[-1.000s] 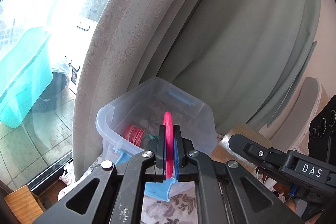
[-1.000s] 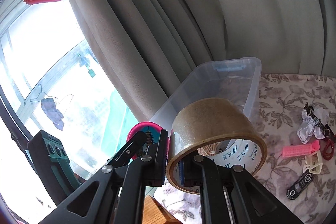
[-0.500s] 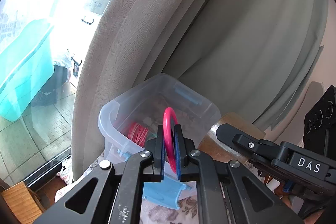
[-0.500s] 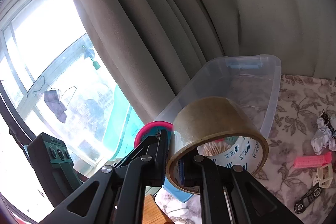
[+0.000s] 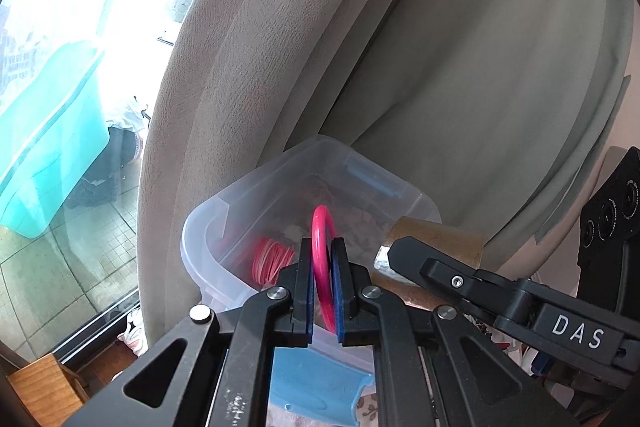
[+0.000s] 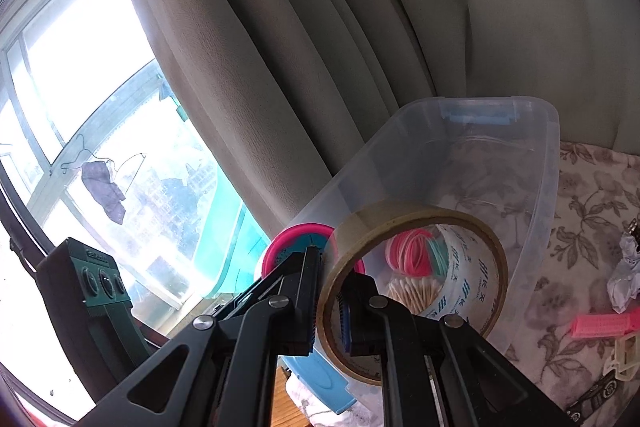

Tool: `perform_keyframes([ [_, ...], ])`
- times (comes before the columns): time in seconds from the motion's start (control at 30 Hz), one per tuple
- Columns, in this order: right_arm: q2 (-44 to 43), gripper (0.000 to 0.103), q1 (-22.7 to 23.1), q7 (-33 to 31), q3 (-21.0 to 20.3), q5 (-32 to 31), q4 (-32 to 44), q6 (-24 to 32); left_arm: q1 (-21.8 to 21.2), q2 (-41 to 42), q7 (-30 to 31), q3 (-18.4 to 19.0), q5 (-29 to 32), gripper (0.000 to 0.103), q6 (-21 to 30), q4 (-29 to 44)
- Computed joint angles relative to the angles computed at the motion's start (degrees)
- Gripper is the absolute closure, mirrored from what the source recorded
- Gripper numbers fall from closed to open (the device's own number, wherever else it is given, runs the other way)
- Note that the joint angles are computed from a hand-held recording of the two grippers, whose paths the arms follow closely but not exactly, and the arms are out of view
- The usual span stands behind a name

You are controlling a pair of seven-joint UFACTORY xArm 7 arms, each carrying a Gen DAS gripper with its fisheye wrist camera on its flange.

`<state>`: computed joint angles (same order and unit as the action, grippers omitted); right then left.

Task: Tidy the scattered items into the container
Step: 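Carry the pink mirror and tape roll in both grippers over the clear box, then open both grippers to drop the mirror and tape roll into the clear box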

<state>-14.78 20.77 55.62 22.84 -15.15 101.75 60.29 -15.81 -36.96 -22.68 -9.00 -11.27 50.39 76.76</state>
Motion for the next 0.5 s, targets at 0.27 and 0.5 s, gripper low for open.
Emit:
perform_keyframes([
  [0.27, -2.5, 0.091, -0.6, 0.2, -2.9, 5.0, -6.0, -2.8, 0.4, 1.2, -0.9, -0.8, 0.9, 0.096, 1.2, 0.1],
  [0.5, -1.0, 0.09, -1.0, -0.3, -1.1, 2.8, -4.6, 0.1, 0.5, 2.9, -0.3, -1.0, 2.0, 0.096, 0.5, 1.5],
])
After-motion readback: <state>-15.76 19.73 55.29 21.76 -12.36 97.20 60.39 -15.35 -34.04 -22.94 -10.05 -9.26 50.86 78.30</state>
